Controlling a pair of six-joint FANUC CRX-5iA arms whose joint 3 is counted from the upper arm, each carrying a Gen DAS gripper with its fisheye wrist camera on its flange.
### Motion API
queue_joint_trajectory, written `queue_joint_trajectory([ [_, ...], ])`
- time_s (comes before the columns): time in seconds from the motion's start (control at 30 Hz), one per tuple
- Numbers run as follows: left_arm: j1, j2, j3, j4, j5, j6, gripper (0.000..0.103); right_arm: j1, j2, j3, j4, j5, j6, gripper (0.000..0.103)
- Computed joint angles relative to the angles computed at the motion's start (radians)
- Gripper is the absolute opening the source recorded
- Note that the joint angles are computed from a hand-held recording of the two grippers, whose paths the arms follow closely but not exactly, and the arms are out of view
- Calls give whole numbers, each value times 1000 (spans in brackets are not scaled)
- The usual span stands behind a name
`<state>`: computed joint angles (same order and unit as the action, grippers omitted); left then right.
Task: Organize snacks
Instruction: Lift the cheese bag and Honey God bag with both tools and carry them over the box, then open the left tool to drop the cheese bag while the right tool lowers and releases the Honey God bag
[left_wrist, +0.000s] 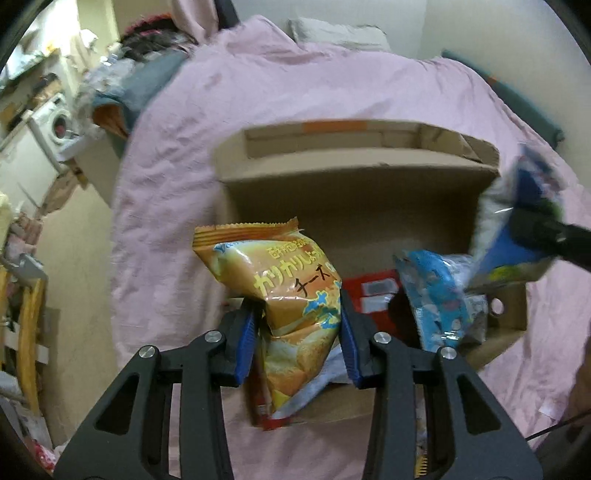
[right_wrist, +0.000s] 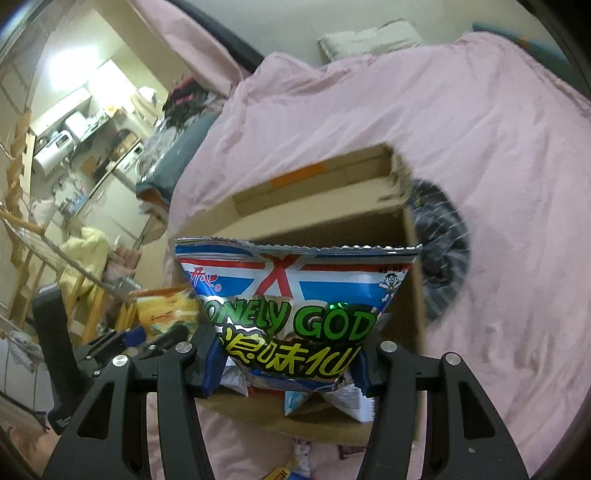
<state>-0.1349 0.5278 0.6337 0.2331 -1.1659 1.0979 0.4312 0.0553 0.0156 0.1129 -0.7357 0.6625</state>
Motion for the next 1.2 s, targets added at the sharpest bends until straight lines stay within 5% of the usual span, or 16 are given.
queue_joint_trajectory([
  [0.27, -26, 66, 61, -13, -35, 15, 35, 3, 116, 79, 21, -112, 24, 57],
  [0.6, -6, 51, 36, 118, 29, -14, 35, -20, 66, 1, 42, 31, -70, 59],
  [0.77, -7, 79, 91, 90, -5, 30, 37, -16, 75, 15, 32, 4, -39, 86],
  [0.93, -5, 70, 75, 94, 7, 14, 38, -2, 43, -38, 134, 52, -109, 94],
  [1.0, -3, 69, 75, 99, 1, 9, 47, 0, 26, -67, 179, 72, -157, 94],
  [1.07, 1, 58, 59, 104, 18, 6, 67, 0, 7, -99, 236, 86, -224, 94],
  [1.2, 2, 35, 31, 105, 56, 2, 77, 2, -29, -171, 381, 123, -361, 94],
])
